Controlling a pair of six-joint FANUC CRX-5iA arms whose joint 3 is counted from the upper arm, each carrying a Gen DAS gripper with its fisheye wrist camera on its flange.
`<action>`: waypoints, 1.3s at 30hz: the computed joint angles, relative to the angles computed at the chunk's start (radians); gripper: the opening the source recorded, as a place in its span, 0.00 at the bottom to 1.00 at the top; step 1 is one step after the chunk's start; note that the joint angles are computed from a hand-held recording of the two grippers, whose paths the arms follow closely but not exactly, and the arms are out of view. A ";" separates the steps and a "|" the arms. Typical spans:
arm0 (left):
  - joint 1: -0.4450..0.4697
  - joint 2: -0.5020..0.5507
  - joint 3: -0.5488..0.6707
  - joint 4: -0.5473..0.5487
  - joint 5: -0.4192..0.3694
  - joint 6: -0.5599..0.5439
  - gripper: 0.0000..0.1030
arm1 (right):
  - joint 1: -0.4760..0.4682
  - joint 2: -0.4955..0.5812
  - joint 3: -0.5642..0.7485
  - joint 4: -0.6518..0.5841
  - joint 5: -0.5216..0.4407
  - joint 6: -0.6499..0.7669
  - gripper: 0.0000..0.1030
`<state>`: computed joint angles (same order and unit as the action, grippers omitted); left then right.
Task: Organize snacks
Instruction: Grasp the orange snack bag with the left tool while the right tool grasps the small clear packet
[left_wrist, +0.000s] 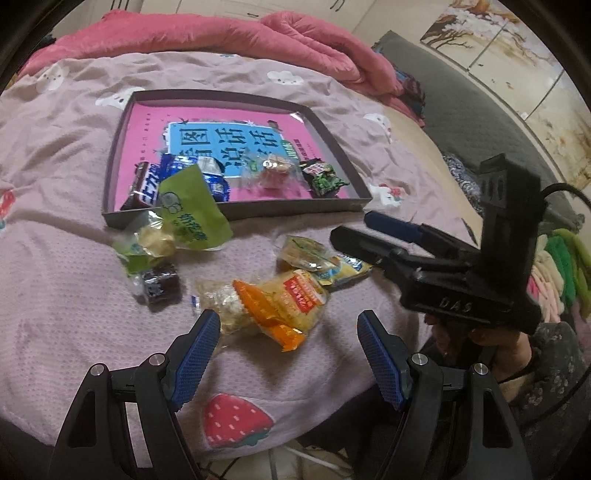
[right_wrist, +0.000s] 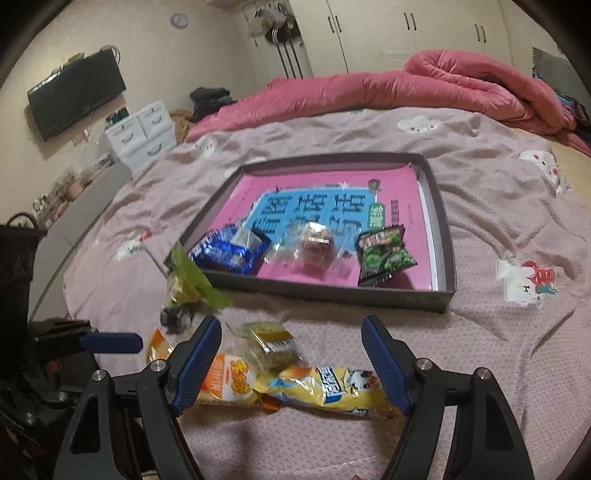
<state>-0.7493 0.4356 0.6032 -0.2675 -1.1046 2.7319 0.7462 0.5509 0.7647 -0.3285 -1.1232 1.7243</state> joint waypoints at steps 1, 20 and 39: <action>0.001 -0.001 -0.005 0.003 0.011 0.001 0.75 | 0.001 0.002 0.000 0.007 -0.004 0.000 0.75; 0.041 0.011 -0.057 0.087 0.119 -0.020 0.65 | -0.014 0.066 0.096 -0.019 -0.119 0.036 0.75; 0.071 -0.020 -0.125 0.113 0.174 0.003 0.54 | 0.037 0.074 0.066 0.034 -0.047 0.211 0.50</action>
